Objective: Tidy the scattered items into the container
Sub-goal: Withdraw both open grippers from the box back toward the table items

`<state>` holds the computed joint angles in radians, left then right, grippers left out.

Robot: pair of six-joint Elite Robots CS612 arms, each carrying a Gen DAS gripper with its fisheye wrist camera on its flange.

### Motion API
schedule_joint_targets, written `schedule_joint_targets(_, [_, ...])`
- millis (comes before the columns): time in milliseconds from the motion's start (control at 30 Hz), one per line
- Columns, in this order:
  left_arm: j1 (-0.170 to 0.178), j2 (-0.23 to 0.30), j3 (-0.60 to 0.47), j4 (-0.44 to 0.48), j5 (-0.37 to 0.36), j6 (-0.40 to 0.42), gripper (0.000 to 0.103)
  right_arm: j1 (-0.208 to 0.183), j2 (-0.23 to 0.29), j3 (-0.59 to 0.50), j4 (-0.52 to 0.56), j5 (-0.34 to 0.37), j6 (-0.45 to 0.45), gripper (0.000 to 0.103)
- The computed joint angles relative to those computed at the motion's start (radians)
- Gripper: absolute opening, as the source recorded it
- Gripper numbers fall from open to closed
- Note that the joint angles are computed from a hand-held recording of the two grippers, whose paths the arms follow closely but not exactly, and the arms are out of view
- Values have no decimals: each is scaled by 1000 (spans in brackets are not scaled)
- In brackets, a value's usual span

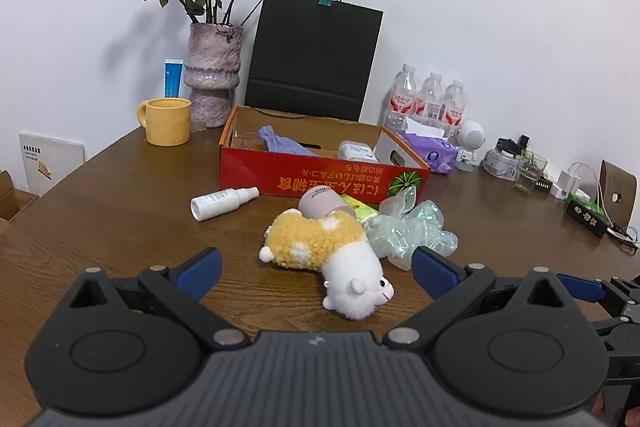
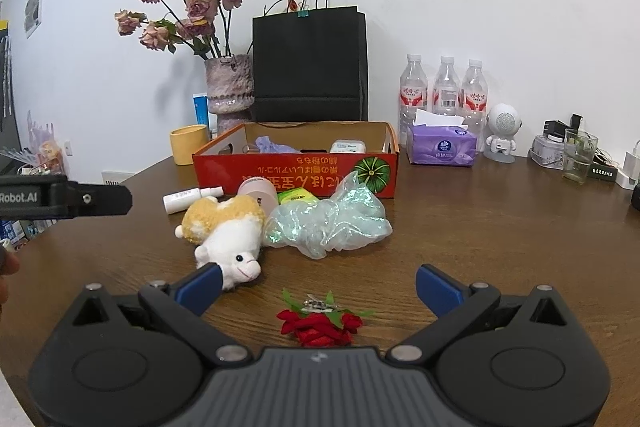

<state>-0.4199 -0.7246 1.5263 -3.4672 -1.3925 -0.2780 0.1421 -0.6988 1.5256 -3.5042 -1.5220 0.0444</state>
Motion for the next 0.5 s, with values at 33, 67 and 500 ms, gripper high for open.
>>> schedule_joint_targets(33, [0, 1, -1, 1, -1, 0, 103, 0, 0, 0, 2, 1, 0, 103])
schedule_joint_targets(67, [0, 1, -2, 3, -3, 0, 103, 0, 1, 0, 3, 1, -1, 103])
schedule_joint_targets(500, [0, 7, -7, 28, 4, -8, 103, 0, 9, -6, 19, -4, -2, 103])
